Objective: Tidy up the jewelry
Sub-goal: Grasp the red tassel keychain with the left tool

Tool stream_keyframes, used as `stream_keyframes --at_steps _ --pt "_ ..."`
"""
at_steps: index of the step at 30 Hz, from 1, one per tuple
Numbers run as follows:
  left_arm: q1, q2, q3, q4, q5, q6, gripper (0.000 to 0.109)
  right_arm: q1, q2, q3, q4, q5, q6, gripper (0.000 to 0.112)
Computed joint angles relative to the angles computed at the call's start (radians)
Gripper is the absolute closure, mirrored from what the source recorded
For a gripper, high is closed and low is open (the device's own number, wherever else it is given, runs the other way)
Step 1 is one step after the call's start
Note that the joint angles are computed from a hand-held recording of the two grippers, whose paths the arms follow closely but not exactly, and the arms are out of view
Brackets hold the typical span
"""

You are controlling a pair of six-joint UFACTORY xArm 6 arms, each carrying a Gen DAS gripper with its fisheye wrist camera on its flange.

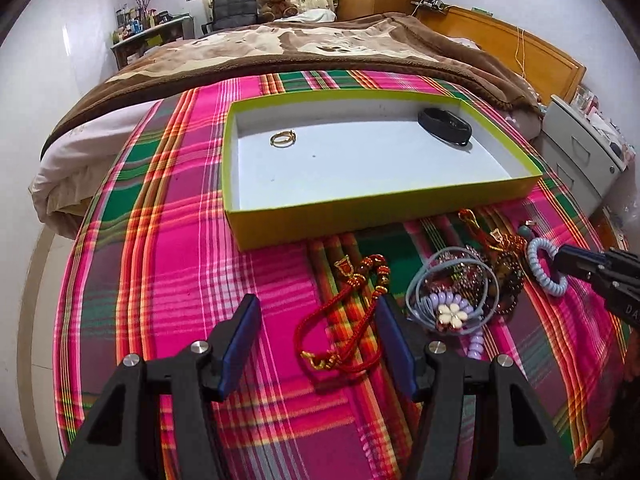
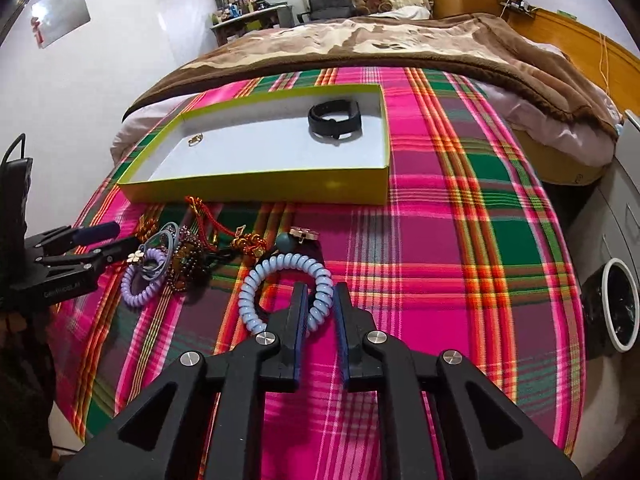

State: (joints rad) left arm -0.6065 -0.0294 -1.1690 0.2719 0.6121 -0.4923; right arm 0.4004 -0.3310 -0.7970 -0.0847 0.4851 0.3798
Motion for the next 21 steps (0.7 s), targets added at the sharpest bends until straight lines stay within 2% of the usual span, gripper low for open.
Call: stream_keyframes --at_steps 5,7,9,12,14,15,21 --pt "-0.009 0.013 -0.014 0.029 0.008 0.001 0.047 0.003 0.013 -0.009 -0.006 0.01 0.003 0.099" --pt "-0.008 0.011 -0.012 0.013 -0.001 0.02 0.054 0.003 0.013 -0.009 -0.012 0.013 0.006 0.099" --pt "-0.006 0.008 -0.007 -0.011 -0.018 0.042 0.07 0.006 0.013 -0.013 -0.038 0.025 0.018 0.099" --pt "-0.006 0.006 -0.001 -0.056 -0.035 0.082 0.084 0.014 0.007 -0.013 -0.088 0.039 0.045 0.099" --pt "-0.006 0.003 0.003 -0.059 -0.039 0.079 0.087 0.016 -0.001 -0.001 -0.096 0.03 0.054 0.101" --pt "-0.004 0.001 0.004 -0.056 -0.04 0.07 0.093 0.015 -0.003 0.002 -0.094 0.027 0.054 0.101" --pt "0.014 -0.024 0.038 -0.116 -0.069 0.076 0.097 0.008 -0.023 0.024 -0.09 -0.006 0.065 0.102"
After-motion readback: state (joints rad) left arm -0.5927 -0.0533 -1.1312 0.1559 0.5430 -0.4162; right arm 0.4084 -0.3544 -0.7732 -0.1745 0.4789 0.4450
